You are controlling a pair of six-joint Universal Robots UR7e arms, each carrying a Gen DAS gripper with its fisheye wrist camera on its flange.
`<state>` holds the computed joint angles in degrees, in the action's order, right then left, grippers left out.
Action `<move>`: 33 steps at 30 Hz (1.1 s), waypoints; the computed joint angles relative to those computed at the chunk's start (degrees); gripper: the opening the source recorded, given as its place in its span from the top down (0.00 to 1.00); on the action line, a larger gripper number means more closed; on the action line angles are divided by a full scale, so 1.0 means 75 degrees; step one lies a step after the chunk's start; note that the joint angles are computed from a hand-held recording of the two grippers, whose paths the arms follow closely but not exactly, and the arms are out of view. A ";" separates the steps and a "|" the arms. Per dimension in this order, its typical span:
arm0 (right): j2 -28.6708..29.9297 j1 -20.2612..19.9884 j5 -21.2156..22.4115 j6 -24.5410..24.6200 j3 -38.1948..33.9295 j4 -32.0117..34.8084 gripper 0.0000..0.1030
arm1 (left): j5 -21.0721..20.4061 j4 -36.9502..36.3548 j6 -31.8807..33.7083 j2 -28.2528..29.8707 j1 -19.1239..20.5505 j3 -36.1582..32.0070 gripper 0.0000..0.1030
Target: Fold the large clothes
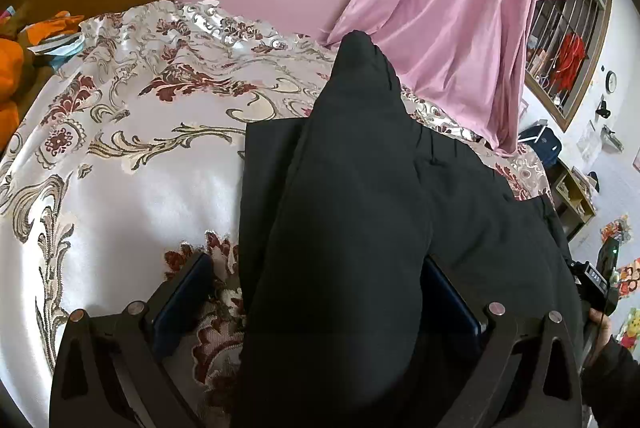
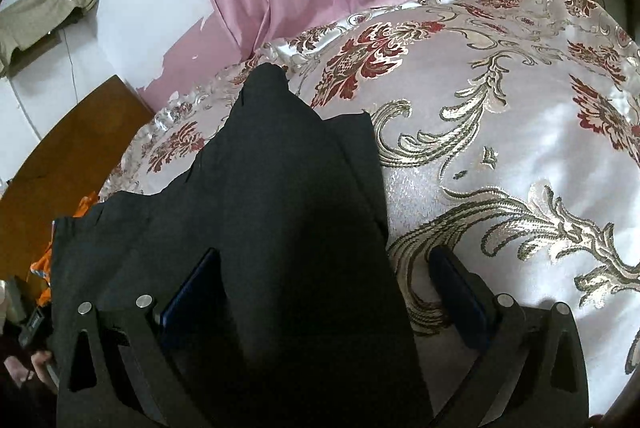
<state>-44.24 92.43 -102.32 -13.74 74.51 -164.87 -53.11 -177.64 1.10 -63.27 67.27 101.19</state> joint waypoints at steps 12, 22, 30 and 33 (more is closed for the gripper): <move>0.0039 0.0088 -0.0233 -0.0125 -0.0020 -0.0051 0.01 | -0.0243 0.0989 -0.0421 -0.0145 0.0080 -0.0207 0.00; 0.0061 0.0304 -0.0907 0.0460 -0.0686 0.1902 0.01 | -0.0616 0.3003 -0.1529 -0.0424 0.0086 -0.0672 0.13; -0.0261 0.0448 -0.0894 0.0930 -0.0369 0.2628 0.47 | -0.1344 0.3120 -0.2535 -0.0736 0.0045 -0.0406 0.63; -0.0584 0.0455 -0.0630 0.1035 -0.0003 0.2532 0.72 | -0.1478 0.2978 -0.2884 -0.0988 -0.0097 -0.0147 0.75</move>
<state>-48.62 95.84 -107.04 -5.98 74.49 -145.88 -64.20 -155.31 -20.53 -70.68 66.54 100.09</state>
